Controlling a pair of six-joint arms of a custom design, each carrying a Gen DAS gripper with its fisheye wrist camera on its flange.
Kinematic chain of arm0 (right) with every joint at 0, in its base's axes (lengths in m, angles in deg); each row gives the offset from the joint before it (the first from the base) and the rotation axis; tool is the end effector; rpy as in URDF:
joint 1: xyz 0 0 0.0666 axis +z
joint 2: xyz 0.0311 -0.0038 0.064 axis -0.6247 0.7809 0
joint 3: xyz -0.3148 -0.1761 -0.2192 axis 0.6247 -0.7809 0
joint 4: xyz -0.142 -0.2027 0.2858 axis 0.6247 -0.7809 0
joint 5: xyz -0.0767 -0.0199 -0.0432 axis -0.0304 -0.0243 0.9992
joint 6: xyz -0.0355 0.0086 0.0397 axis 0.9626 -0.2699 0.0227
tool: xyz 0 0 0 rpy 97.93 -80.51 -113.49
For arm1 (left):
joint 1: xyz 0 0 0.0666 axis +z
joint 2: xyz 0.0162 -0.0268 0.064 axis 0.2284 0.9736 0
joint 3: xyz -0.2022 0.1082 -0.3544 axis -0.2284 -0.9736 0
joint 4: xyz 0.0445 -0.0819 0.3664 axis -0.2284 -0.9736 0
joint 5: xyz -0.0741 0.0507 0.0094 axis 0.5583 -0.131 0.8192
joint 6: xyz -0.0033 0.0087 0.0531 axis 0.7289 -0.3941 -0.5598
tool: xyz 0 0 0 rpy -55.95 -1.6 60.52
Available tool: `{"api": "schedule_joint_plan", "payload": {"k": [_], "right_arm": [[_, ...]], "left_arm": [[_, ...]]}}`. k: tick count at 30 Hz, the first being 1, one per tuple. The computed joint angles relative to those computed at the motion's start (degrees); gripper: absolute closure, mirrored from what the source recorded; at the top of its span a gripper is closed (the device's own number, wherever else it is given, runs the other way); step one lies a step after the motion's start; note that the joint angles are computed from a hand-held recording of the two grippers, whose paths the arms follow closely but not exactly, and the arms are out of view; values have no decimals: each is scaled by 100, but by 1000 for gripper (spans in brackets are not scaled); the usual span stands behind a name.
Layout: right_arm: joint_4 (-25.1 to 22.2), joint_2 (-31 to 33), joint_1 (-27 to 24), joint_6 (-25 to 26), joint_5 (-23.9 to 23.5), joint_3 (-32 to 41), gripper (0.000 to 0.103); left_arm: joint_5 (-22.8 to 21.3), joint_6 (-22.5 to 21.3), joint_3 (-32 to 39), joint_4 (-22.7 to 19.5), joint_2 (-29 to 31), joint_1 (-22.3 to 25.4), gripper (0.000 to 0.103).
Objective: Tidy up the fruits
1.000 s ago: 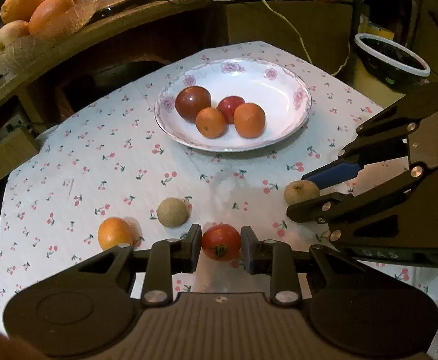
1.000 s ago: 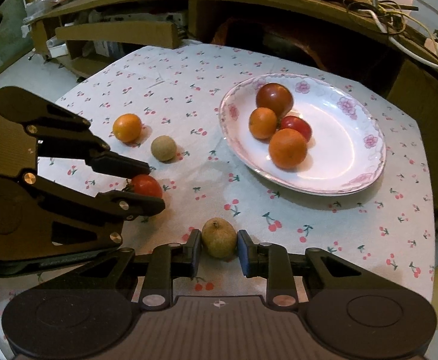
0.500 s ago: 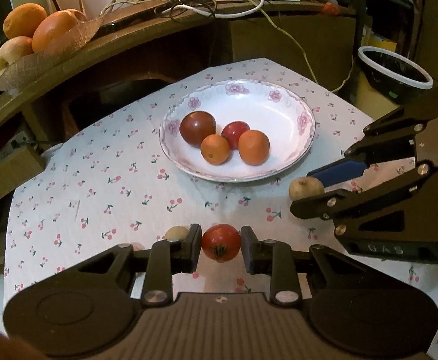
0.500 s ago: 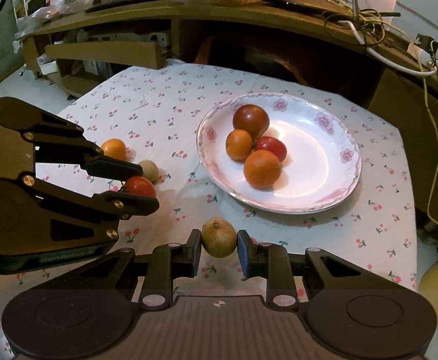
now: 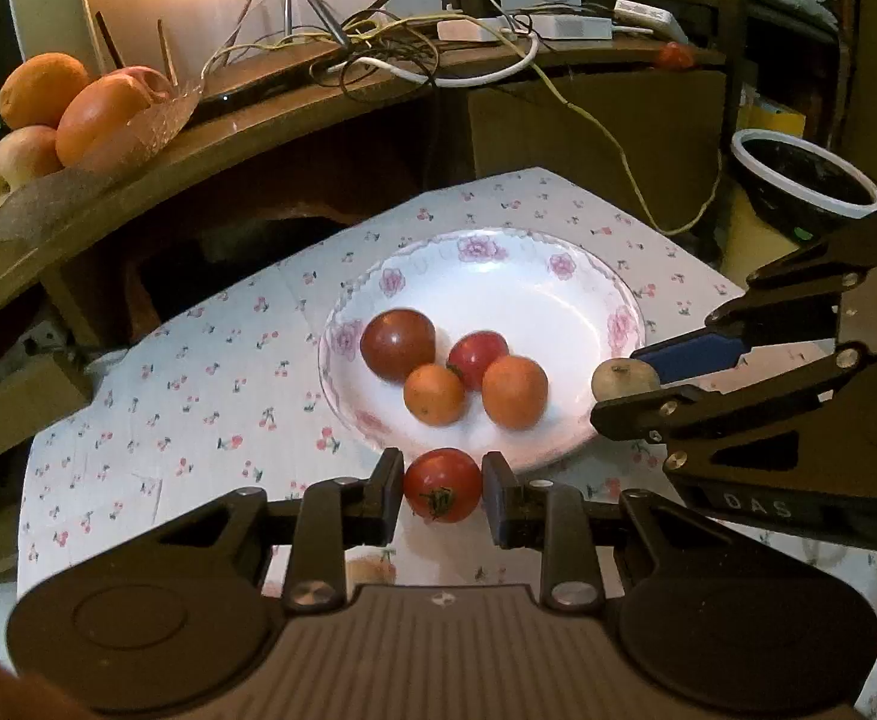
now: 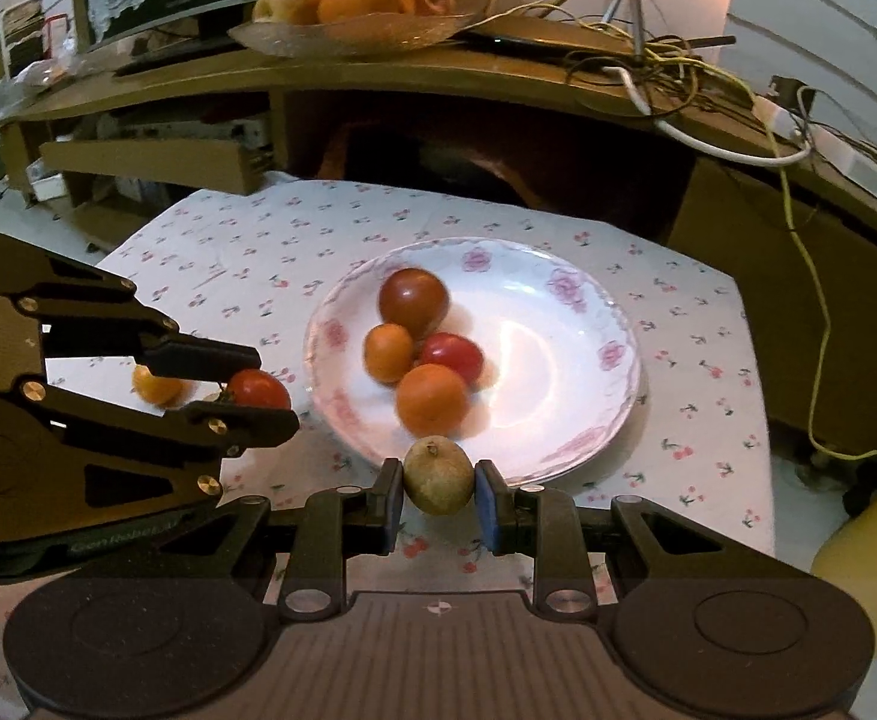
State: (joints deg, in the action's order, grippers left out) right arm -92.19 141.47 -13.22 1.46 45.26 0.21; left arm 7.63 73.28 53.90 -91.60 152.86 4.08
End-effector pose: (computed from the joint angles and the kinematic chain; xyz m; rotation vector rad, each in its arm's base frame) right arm 0.5360 0.2606 0.3643 -0.7995 2.3435 0.3180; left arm 0.4804 -0.0744 0.3505 0.2727 2.3476 0.0764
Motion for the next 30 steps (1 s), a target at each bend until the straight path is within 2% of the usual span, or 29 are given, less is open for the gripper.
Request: {"api": "schedule_joint_plan", "payload": {"k": [8, 15, 30], "right_arm": [[115, 170, -53, -75, 110, 201, 76], [51, 410, -135, -258, 155, 474, 76], [-69, 742, -149, -237, 281, 780, 76]], "left_arm": [[-62, 81, 328, 13, 290, 12, 69], [-121, 128, 535, -46, 530, 84, 69], [-143, 144, 855, -191, 914, 160, 69]]}}
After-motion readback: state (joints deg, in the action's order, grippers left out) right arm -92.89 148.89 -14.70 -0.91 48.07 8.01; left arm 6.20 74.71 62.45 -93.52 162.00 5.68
